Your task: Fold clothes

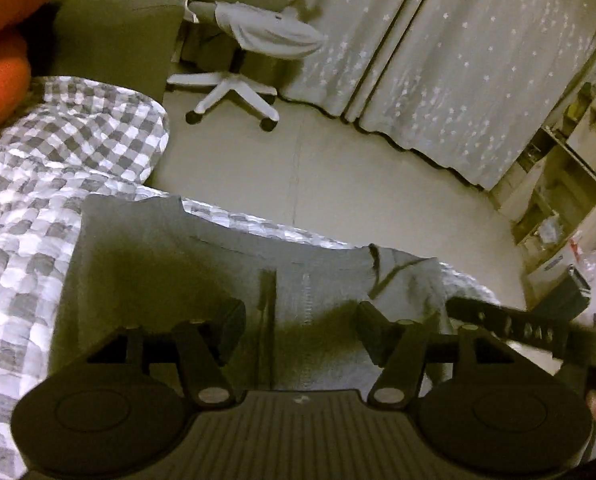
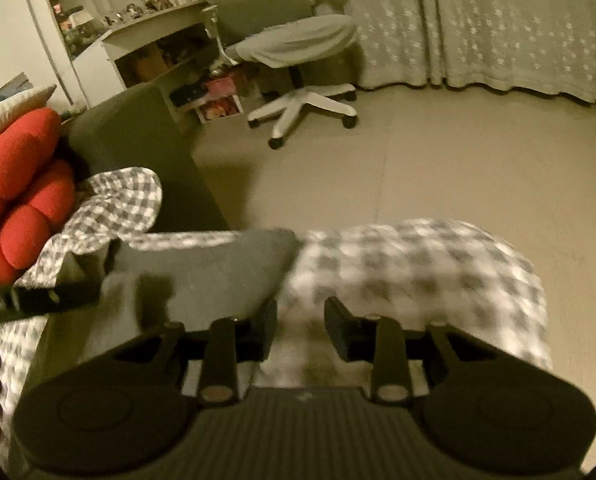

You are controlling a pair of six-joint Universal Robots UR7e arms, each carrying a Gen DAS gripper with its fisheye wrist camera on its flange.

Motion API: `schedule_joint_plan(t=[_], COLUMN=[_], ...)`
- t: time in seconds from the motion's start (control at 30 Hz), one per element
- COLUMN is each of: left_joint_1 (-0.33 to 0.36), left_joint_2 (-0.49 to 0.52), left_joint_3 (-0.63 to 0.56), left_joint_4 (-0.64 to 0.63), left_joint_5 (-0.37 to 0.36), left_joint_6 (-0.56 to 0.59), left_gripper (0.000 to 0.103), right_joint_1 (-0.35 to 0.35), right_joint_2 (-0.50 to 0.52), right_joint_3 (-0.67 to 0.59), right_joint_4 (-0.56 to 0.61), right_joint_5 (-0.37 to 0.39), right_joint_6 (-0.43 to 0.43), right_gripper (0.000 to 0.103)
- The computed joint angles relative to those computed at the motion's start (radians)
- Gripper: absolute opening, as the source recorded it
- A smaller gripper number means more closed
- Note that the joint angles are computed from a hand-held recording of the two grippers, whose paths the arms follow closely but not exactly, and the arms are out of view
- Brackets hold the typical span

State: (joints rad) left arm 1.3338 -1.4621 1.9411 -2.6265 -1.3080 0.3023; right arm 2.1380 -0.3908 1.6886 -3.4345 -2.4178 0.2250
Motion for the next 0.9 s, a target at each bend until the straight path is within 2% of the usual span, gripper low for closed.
schedule_joint_plan(t=[0.03, 0.07, 0.1, 0.17, 0.2, 0.23, 0.3, 0.4, 0.53, 0.67, 0.7, 0.77, 0.83, 0.9], left_joint_1=[-0.004, -0.008, -0.012, -0.003, 0.001, 0.007, 0.018, 0.011, 0.003, 0.01, 0.02, 0.04, 0.057, 0.062], left_joint_2=[-0.001, -0.002, -0.003, -0.014, -0.024, -0.034, -0.054, -0.064, -0.075, -0.084, -0.075, -0.055, -0.033, -0.018], left_joint_3=[0.01, 0.02, 0.029, 0.026, 0.024, 0.019, 0.008, 0.011, 0.013, -0.007, -0.03, -0.07, -0.101, -0.1], left_joint_4=[-0.015, -0.03, -0.044, -0.055, -0.069, -0.073, -0.07, -0.066, -0.051, -0.004, 0.031, 0.083, 0.118, 0.091], left_joint_5=[0.014, 0.028, 0.04, 0.02, 0.003, -0.021, -0.066, -0.036, -0.006, -0.037, -0.05, -0.063, -0.064, -0.052], left_joint_6=[0.025, 0.051, 0.073, 0.053, 0.045, 0.045, 0.051, 0.047, 0.036, 0.025, -0.008, -0.063, -0.109, -0.108], left_gripper=[0.021, 0.01, 0.004, 0.002, 0.002, 0.001, 0.001, 0.0, 0.0, 0.0, 0.0, 0.01, 0.035, 0.042], right_joint_1=[-0.005, -0.01, -0.014, -0.02, -0.02, -0.019, -0.014, -0.016, -0.015, -0.01, -0.011, -0.016, -0.019, -0.016], right_joint_2=[0.012, 0.022, 0.032, 0.053, 0.067, 0.083, 0.117, 0.144, 0.176, 0.181, 0.18, 0.177, 0.171, 0.165], right_joint_3=[-0.02, -0.039, -0.056, -0.09, -0.109, -0.128, -0.166, -0.189, -0.218, -0.225, -0.22, -0.205, -0.193, -0.191], right_joint_4=[0.001, 0.005, 0.009, 0.019, 0.022, 0.019, -0.006, -0.042, -0.067, -0.069, -0.076, -0.095, -0.104, -0.089], right_joint_5=[0.004, 0.006, 0.008, 0.002, -0.009, -0.026, -0.063, -0.064, -0.096, -0.112, -0.109, -0.1, -0.09, -0.092], right_joint_6=[-0.01, -0.014, -0.019, -0.036, -0.05, -0.069, -0.119, -0.151, -0.203, -0.215, -0.22, -0.216, -0.201, -0.184], right_gripper=[0.032, 0.032, 0.031, 0.023, 0.013, 0.008, 0.007, 0.007, 0.008, 0.008, 0.008, 0.01, 0.011, 0.011])
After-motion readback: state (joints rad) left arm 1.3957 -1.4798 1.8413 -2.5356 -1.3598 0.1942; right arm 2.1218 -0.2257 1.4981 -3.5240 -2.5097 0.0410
